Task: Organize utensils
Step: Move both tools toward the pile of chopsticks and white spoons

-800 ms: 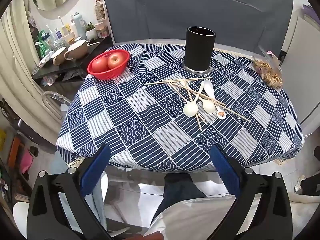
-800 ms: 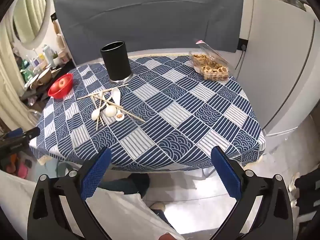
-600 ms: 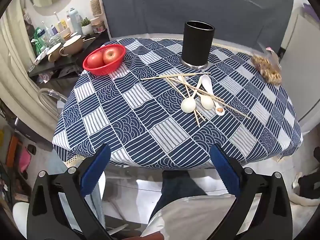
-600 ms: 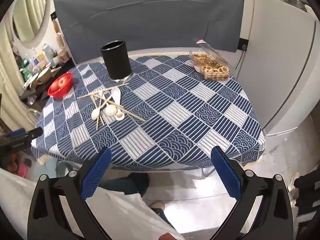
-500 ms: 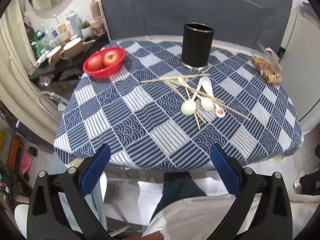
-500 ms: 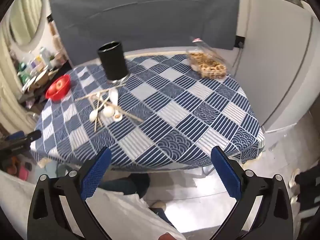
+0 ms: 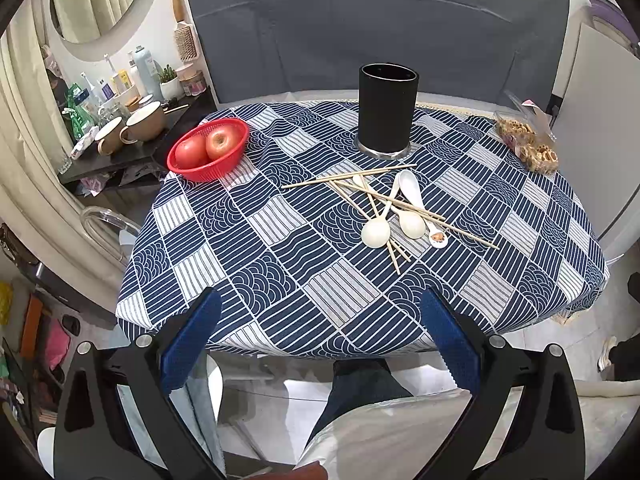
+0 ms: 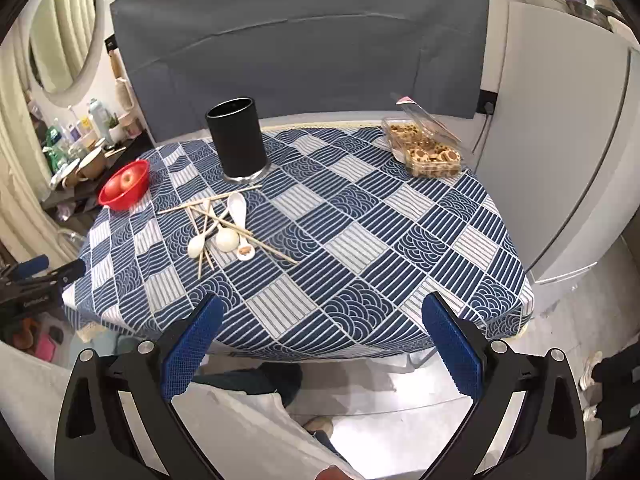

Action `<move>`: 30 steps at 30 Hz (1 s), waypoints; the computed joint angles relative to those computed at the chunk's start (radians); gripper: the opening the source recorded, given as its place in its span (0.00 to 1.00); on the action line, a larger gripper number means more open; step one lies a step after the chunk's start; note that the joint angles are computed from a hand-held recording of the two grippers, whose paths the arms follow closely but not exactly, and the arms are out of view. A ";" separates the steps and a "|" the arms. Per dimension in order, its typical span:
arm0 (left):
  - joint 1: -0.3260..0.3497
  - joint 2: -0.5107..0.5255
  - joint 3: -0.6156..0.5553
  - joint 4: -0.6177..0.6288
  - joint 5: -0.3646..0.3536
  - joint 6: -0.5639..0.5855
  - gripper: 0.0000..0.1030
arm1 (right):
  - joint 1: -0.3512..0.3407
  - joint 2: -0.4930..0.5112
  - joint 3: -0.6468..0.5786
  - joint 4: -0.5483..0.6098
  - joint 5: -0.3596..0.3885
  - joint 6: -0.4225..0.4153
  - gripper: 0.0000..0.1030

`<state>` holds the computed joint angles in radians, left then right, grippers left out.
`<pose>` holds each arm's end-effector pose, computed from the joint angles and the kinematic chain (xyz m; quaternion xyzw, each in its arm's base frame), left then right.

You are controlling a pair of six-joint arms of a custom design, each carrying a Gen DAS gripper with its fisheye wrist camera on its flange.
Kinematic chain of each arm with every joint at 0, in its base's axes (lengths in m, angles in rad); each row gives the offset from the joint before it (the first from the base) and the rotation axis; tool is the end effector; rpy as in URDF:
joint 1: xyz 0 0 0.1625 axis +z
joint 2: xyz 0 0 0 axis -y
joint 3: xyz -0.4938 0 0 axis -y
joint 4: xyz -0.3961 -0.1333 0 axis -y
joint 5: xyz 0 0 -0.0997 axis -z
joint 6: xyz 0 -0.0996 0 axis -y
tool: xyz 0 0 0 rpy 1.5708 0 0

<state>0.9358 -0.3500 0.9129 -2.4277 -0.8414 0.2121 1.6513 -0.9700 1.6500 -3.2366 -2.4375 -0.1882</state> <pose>-0.3825 -0.8557 0.0783 0.3322 0.8640 -0.2078 0.3162 0.1132 -0.6891 0.3683 -0.0898 -0.8189 0.4089 0.3925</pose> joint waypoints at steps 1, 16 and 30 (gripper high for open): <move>0.000 -0.001 0.000 0.005 -0.004 -0.001 0.94 | 0.001 0.003 -0.004 -0.006 -0.004 -0.005 0.93; 0.000 0.000 0.006 0.004 -0.019 0.036 0.94 | 0.000 0.014 -0.014 -0.035 0.003 -0.033 0.93; 0.005 0.022 -0.052 0.099 -0.036 -0.007 0.94 | -0.011 0.011 -0.028 0.024 0.020 -0.008 0.93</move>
